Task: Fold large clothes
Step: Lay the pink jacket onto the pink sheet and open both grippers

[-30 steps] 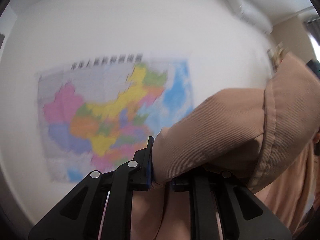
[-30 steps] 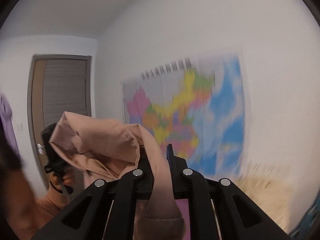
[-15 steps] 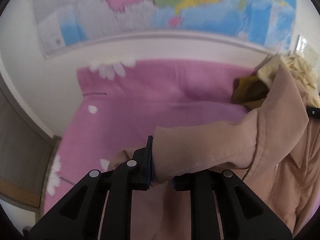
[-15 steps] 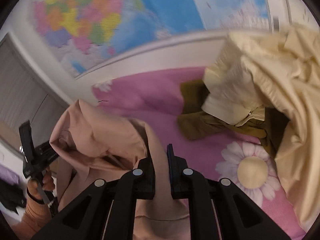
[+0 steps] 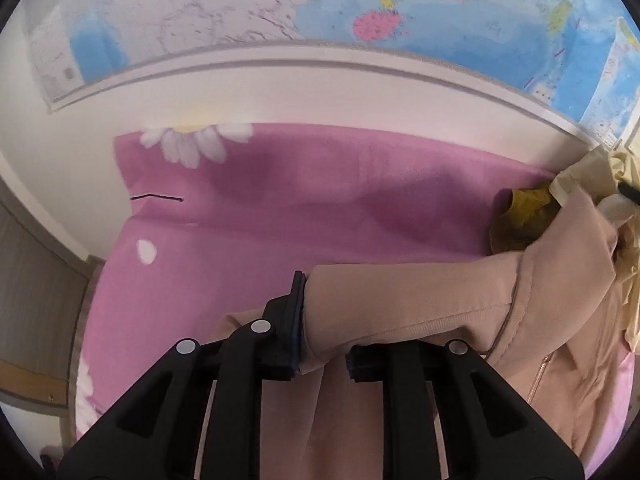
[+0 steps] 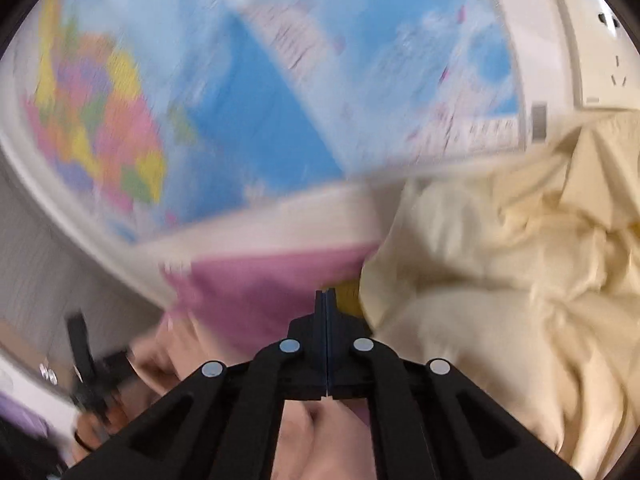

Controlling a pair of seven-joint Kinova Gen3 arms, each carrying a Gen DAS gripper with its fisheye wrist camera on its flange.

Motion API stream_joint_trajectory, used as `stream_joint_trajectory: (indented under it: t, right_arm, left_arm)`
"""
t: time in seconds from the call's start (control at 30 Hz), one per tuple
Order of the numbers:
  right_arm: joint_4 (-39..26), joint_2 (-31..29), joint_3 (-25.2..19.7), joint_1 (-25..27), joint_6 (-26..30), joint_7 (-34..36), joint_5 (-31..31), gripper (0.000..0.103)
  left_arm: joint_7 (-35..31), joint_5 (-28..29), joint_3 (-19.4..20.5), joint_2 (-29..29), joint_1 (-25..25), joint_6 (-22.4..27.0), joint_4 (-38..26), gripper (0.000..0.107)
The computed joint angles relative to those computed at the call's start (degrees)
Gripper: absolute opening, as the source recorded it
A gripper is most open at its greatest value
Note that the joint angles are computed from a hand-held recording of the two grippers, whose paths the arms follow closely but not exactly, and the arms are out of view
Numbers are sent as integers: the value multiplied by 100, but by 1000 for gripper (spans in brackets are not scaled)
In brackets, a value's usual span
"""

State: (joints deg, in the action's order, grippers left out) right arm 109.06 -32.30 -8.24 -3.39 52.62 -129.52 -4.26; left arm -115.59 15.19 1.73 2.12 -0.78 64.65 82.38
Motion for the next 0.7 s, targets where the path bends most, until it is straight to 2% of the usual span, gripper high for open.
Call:
stream_joint_trajectory:
  t: [0.03,0.07,0.1,0.17,0.23,0.3,0.33,0.43,0.47,0.5,0.53,0.57,0.7]
  right_arm:
    - [-75,132,87,-29,83,-4,-52,5]
    - [-62,189,208,-164,80,64,-167,11]
    - [-20,236,282,-317,108,198,-321,36]
    - [74,217,138,-515,310,392,-391,70]
    - [289,5,-211,-681,533,487,-315,73]
    - [546,-283,-468,-639,674,344,-369,83]
    - [733,-472,-555,-635,679,230,-459,91]
    - [1210,-778,-592,-789,642,75,-860,93]
    - [1329,-802,-564,-840,567,83,-948,88]
    - [1495,-842,-548,-962,419,137,-1078,55]
    - [1607,-879,-600,-981,309,110,-1177,26]
    - [1673,-927,-592,-970,287,37,-1215,4]
    - [1214,-1314,-1014,-402,865,-293,-761,2]
  left_arm:
    - [158,-180,-31,64,141,-57,18,19]
    - [241,-363,44,97,182,-104,46,21]
    - [315,-534,13,130,294,-225,150,23]
    - [316,-594,98,190,201,-283,242,26]
    - [94,-422,50,216,101,-335,361,28]
    - [-66,-274,18,229,12,-309,409,28]
    - [-143,-221,11,229,-20,-278,420,28]
    - [-206,-313,39,184,10,-354,488,28]
    - [-207,-303,39,191,10,-338,475,28]
    - [-203,-273,36,208,3,-296,439,28]
    - [-211,-227,28,235,-15,-265,413,27]
    - [-234,-147,17,263,-48,-196,364,26]
    - [-317,194,-5,298,-183,147,172,23]
